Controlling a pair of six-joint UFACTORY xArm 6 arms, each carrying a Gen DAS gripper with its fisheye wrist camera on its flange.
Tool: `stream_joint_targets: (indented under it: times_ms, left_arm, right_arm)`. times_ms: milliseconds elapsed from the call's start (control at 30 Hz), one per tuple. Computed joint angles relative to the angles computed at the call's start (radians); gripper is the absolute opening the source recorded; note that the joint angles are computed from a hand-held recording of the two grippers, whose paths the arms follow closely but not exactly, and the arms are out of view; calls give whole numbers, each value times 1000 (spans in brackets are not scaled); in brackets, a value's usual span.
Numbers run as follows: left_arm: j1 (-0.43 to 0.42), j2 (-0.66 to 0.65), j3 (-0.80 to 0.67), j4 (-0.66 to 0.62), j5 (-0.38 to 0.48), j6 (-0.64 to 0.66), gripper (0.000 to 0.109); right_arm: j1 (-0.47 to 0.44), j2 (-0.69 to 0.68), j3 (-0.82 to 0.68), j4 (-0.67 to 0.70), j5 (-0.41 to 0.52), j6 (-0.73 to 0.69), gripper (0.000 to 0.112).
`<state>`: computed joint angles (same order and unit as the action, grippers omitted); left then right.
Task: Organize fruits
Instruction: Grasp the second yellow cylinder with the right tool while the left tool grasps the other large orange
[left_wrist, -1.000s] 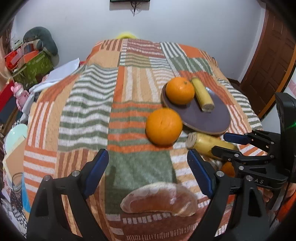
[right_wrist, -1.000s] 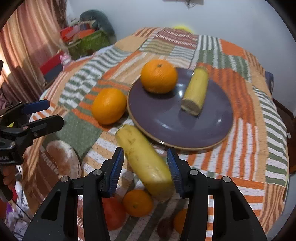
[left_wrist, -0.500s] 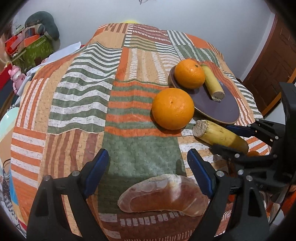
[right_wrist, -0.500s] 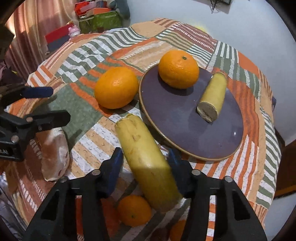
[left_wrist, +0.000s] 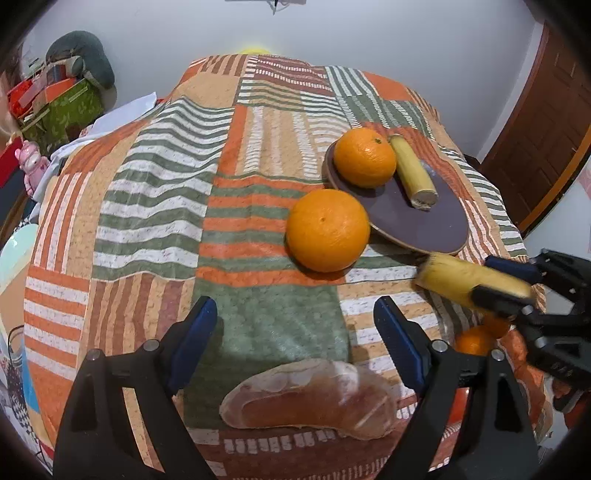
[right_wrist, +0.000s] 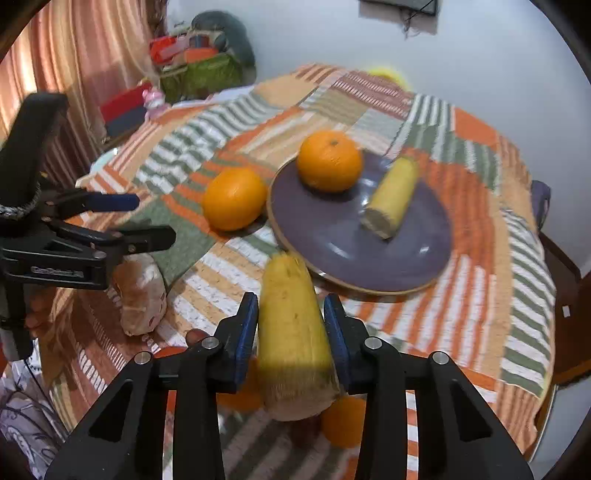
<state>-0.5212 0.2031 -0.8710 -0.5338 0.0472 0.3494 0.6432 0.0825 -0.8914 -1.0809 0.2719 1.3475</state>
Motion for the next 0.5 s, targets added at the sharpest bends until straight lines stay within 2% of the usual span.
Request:
stream_joint_targets:
  times_ms: [133, 233, 333, 400, 500]
  left_arm:
    - [-5, 14, -16, 71, 1, -57, 87]
    - [-10, 31, -35, 95, 7, -77, 87]
    - [-13, 51, -55, 126, 11, -102, 87]
    - [-10, 68, -73, 184, 16, -150, 87]
    - [-6, 96, -105, 253, 24, -207, 87]
  right_arm:
    - [-15, -65, 48, -61, 52, 49, 32]
    - [-37, -89, 88, -54, 91, 33, 31]
    - [-76, -110, 133, -16, 80, 13, 29]
    - [-97, -124, 168, 2, 96, 4, 1]
    - [-142, -160, 219, 5, 48, 18, 6]
